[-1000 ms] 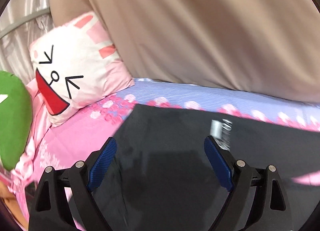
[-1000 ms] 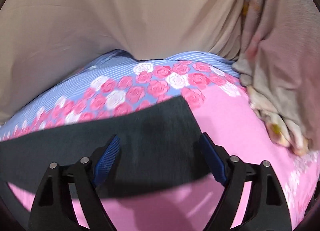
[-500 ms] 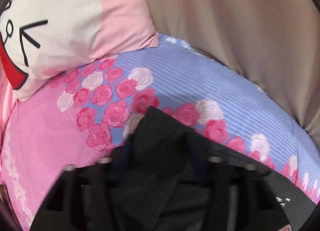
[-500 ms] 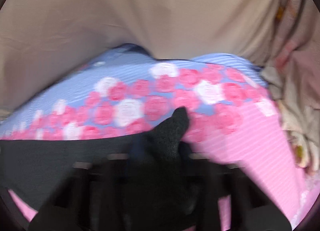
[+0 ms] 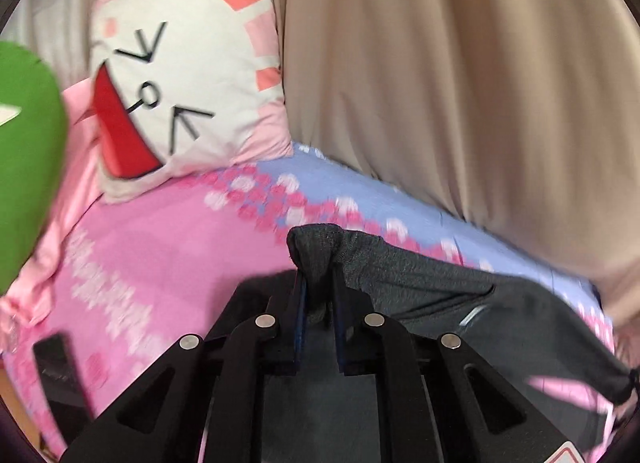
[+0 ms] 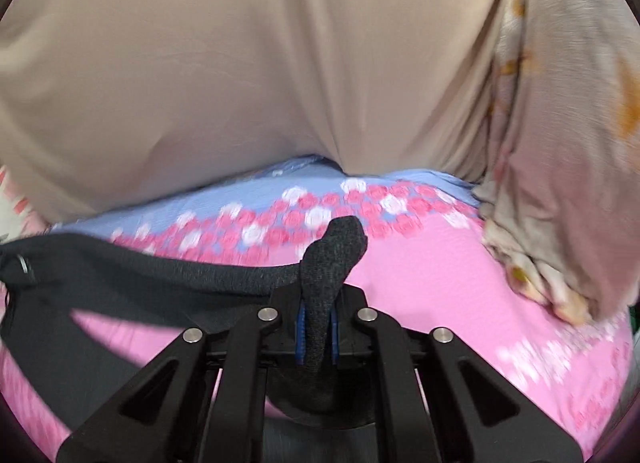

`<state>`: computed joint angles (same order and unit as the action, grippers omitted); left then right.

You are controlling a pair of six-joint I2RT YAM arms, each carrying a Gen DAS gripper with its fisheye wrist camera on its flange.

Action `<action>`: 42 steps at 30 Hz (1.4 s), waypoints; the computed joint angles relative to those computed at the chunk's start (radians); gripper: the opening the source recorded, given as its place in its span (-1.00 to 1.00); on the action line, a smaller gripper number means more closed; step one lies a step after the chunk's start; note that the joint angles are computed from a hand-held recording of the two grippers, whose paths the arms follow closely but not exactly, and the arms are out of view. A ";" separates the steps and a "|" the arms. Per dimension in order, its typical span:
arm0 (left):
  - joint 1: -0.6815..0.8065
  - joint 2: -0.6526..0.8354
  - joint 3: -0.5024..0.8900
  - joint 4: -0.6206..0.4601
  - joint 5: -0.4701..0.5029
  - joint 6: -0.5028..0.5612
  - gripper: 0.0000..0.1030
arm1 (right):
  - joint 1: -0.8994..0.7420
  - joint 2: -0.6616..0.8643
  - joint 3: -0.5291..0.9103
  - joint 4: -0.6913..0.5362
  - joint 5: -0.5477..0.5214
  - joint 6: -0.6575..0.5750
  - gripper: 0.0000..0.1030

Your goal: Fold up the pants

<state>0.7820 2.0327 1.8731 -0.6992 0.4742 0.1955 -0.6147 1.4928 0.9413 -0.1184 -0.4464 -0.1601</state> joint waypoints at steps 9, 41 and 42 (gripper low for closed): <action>0.181 -0.128 -0.421 0.103 0.010 0.150 -0.32 | -0.172 -0.111 -0.260 -0.029 -0.056 -0.173 -0.43; 0.156 0.062 -0.210 -0.207 0.169 0.092 -0.10 | -0.151 0.015 -0.150 -0.060 -0.025 0.091 0.28; 0.150 0.062 -0.226 -0.177 0.160 0.061 -0.09 | -0.136 0.058 -0.130 -0.057 0.007 0.085 0.28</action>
<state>0.9322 2.0947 1.6475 -0.8758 0.6346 0.2564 -0.7508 1.5510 0.8112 -0.1749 -0.4392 -0.0747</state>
